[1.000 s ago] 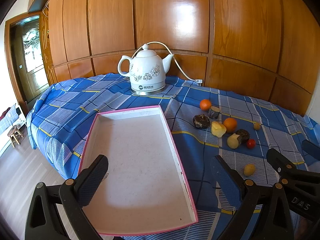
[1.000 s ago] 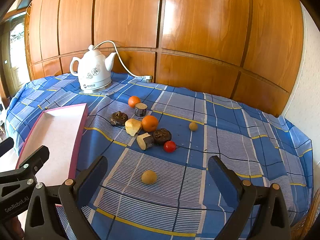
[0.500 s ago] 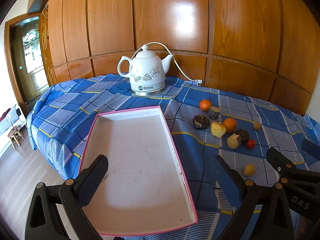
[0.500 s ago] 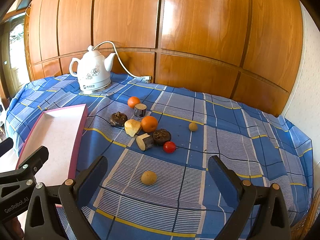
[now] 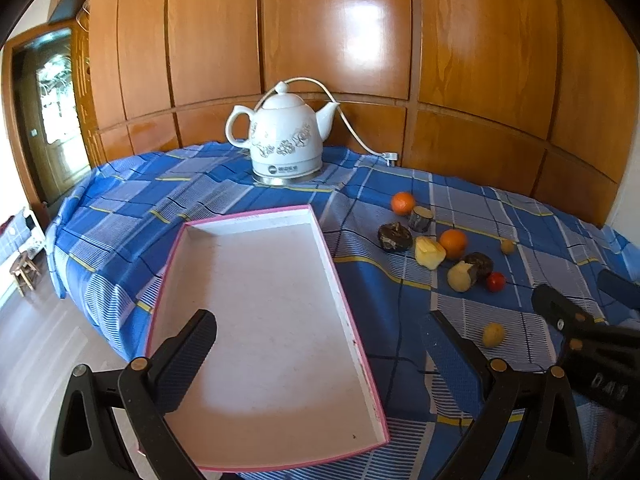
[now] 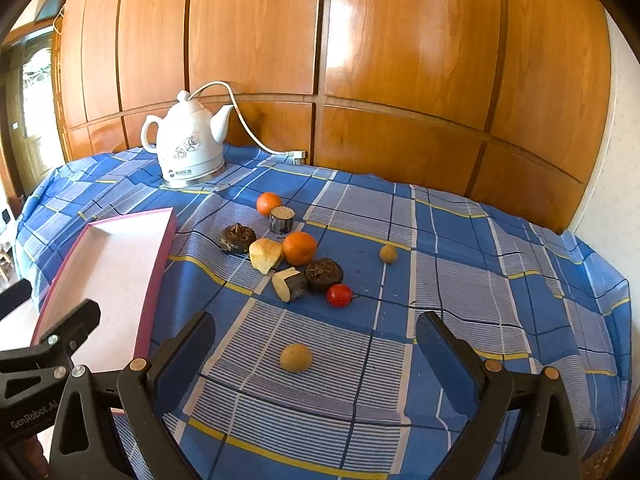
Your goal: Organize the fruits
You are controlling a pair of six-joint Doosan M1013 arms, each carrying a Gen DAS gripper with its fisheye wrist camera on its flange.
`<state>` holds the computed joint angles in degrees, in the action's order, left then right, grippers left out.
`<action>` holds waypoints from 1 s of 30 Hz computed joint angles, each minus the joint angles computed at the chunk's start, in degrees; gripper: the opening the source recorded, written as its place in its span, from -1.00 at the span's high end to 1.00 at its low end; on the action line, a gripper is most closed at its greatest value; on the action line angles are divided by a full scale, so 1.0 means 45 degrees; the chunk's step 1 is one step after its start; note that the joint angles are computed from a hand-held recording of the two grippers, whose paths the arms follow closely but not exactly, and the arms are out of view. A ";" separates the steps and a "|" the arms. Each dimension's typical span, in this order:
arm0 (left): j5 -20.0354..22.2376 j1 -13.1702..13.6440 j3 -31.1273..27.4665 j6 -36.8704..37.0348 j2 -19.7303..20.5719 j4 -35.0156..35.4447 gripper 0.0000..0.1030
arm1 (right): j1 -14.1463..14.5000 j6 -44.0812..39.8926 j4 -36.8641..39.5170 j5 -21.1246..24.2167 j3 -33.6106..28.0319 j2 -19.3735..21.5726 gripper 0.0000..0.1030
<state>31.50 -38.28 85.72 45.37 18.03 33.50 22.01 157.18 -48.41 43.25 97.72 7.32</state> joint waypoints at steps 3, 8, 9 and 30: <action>-0.0649 0.0249 0.0063 0.1715 -0.0022 -0.2064 -0.99 | -0.0372 -0.0857 0.0743 -0.0550 0.0017 -0.0131 -0.98; -0.0581 0.0417 -0.0259 0.4351 0.0206 -0.4749 -0.99 | -0.1353 -0.3362 0.2906 -0.1350 -0.0022 -0.0366 -0.98; -0.0564 0.0430 -0.0305 0.4587 0.0233 -0.4942 -0.99 | -0.1613 -0.3992 0.3449 -0.1369 -0.0063 -0.0396 -0.95; 0.4598 0.1096 -0.5579 0.9966 0.3349 -0.9583 0.10 | -0.4507 -1.0260 1.0180 -0.0817 -0.0080 0.0028 -0.33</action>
<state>52.19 -33.34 60.62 90.22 33.11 -9.62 1.73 111.01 -2.60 39.57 97.36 7.44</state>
